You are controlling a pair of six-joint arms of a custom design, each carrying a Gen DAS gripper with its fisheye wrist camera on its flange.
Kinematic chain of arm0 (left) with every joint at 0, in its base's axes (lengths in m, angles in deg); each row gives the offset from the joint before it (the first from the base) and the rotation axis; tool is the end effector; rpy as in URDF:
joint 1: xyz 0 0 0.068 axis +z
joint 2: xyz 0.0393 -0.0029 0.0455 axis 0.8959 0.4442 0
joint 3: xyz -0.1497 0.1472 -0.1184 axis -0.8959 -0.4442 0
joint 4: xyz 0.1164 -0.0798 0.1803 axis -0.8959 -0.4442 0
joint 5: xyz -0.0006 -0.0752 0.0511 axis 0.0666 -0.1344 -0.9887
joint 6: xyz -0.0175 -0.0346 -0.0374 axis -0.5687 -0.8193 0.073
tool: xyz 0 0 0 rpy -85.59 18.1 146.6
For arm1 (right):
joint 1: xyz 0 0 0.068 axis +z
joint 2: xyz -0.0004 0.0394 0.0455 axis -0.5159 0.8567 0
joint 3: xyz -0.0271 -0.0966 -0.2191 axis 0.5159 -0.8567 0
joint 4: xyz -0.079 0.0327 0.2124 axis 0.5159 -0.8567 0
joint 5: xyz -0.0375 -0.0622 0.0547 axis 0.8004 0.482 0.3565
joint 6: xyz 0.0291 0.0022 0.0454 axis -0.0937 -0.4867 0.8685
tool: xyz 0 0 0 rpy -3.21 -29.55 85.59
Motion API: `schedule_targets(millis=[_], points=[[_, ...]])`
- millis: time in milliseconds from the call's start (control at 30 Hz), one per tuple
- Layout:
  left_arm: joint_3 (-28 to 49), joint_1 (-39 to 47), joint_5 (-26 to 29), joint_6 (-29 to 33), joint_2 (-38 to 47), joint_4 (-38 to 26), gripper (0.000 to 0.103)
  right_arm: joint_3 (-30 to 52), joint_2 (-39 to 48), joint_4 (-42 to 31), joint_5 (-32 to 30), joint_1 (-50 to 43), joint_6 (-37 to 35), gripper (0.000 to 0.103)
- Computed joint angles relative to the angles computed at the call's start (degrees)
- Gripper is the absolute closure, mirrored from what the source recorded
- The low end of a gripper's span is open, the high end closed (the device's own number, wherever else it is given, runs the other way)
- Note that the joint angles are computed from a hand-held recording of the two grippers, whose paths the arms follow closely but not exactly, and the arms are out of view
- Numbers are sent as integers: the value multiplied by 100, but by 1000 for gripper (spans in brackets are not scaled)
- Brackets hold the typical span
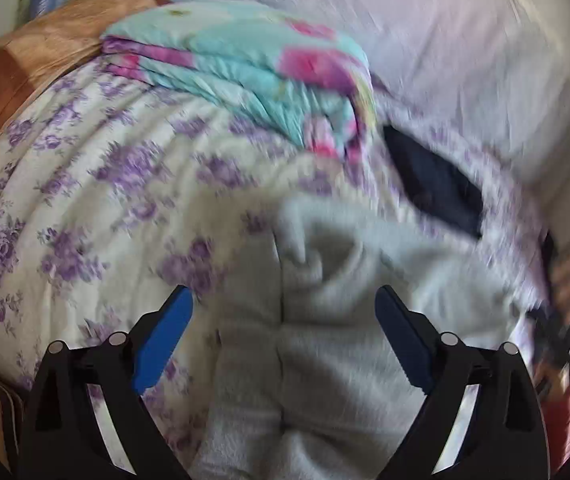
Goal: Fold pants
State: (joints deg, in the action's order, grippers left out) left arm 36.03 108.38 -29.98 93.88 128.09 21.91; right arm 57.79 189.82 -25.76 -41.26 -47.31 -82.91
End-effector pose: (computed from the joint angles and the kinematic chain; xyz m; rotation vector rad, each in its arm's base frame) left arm 0.2080 0.1806 0.1212 -0.4718 2.3994 -0.2801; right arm 0.3822 -0.0989 0.1339 -0.5006 2.2750 -0.0192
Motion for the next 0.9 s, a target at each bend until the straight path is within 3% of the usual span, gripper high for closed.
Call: schedule_targets(millis=[67, 100, 133, 200, 233, 333, 400, 500, 600, 767, 867, 900], points=[[-308, -500, -1202, -138, 187, 683, 10, 475, 605, -242, 1033, 296, -151, 35], [-147, -502, -1224, -118, 624, 713, 7, 875, 949, -526, 890, 200, -127, 31], [119, -321, -884, -118, 970, 487, 7, 1325, 1140, -959, 644, 0, 172, 23], [444, 251, -121, -117, 1135, -35, 7, 1553, 1035, -1536, 148, -360, 476, 32], [476, 431, 37, -23, 1005, -294, 7, 1234, 698, -1570, -246, -611, 385, 32], [498, 1143, 796, 694, 539, -1298, 8, 285, -291, -2172, -1287, -1544, -292, 30], [437, 1621, 931, 1287, 324, -1899, 8, 82, -537, -3063, -1877, -2377, -1047, 27], [396, 2182, 1025, 2322, 415, -2761, 9, -165, -577, -3943, -2198, -3565, -2036, 27], [-44, 2399, 813, 2774, 403, -2736, 8, -110, -335, -4722, -2288, -4495, -2844, 27], [-668, 2582, 1012, 2710, 283, -2139, 8, 89, 110, -5526, -2240, -5393, -3793, 27], [-676, 2553, 1386, 2958, 388, -2476, 9, 247, 363, -6118, -2209, -5822, -4331, 27], [-687, 2487, 1526, 3018, 453, -2550, 17, 260, 434, -6260, -2192, -5915, -4492, 27]])
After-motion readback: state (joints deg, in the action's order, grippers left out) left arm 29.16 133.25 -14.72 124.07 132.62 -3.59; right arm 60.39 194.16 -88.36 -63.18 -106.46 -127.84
